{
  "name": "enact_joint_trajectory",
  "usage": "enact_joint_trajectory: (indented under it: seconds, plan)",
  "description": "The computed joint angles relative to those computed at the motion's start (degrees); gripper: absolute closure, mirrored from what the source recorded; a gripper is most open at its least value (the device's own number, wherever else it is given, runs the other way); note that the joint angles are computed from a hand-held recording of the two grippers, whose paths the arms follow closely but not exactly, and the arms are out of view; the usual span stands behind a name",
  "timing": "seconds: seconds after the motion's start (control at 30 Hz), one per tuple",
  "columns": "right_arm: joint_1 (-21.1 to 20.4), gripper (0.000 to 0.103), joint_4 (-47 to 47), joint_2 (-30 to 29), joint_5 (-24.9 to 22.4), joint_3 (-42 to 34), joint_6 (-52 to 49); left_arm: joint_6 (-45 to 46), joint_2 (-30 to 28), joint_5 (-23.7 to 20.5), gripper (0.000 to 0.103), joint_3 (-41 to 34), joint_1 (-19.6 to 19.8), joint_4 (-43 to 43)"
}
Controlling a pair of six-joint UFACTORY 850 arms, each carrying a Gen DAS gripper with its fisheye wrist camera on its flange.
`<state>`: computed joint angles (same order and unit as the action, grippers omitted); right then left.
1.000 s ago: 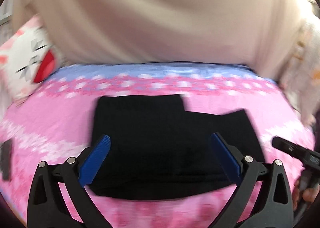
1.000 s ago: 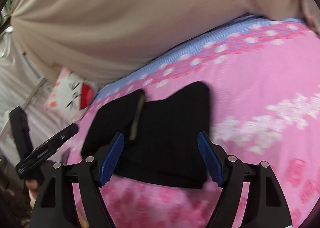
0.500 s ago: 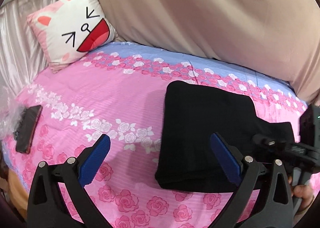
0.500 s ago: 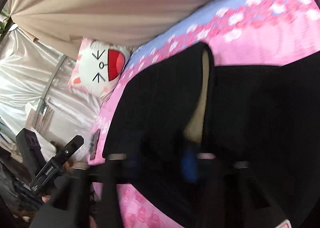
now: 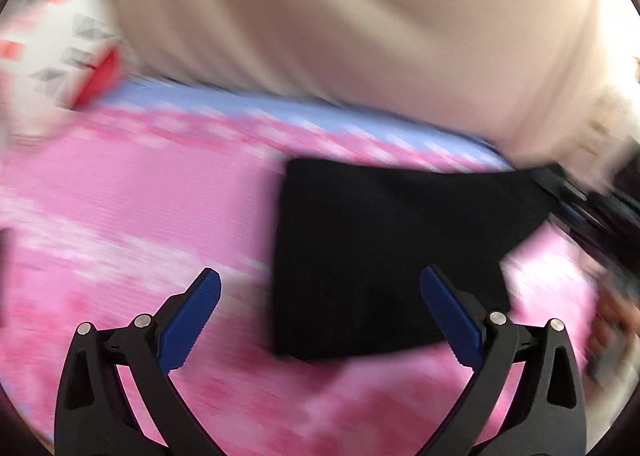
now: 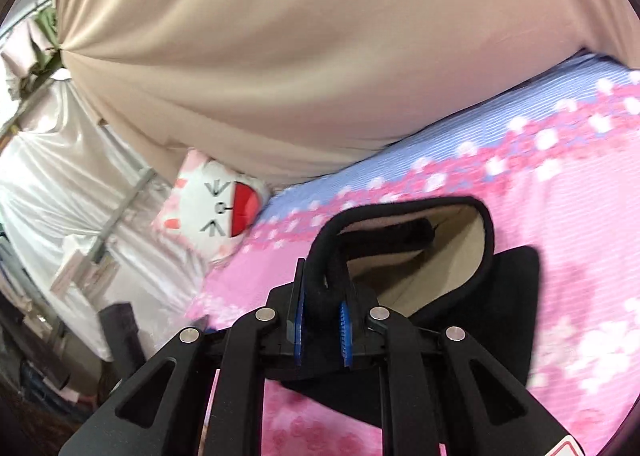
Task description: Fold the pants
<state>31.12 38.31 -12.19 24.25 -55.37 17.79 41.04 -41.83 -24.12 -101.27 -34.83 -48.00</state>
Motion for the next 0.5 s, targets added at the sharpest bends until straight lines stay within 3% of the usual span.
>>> enact_joint_trajectory:
  seconds: [0.07,0.13,0.27,0.33,0.37,0.43,0.5]
  plan:
    - [-0.3,0.091,0.2,0.2,-0.8,-0.4,-1.3,6.0,-0.9,-9.5,0.005,0.0,0.0,-7.9]
    - [-0.3,0.091,-0.2,0.5,-0.5,-0.3,-2.1,7.9,-2.1,-13.9,0.005,0.2,-0.1,-12.3]
    - [0.7,0.091,2.1,2.8,2.2,1.6,-5.3,-0.7,-5.1,-7.9,0.005,-1.9,-0.2,-11.0]
    - [1.9,0.092,5.5,4.4,5.1,3.8,-7.0,-0.8,-6.1,-9.1,0.005,-3.0,1.0,-15.3]
    - [2.6,0.103,8.2,5.8,7.2,5.9,-8.1,0.3,-6.3,-10.1,0.005,-3.1,1.7,-18.6]
    - [4.1,0.103,14.9,8.0,10.6,10.0,-9.7,1.5,-6.2,-9.6,0.005,-3.0,2.3,-21.0]
    - [4.0,0.103,18.4,8.7,9.7,13.3,-8.3,0.5,-7.3,-10.7,0.005,-4.2,2.4,-19.0]
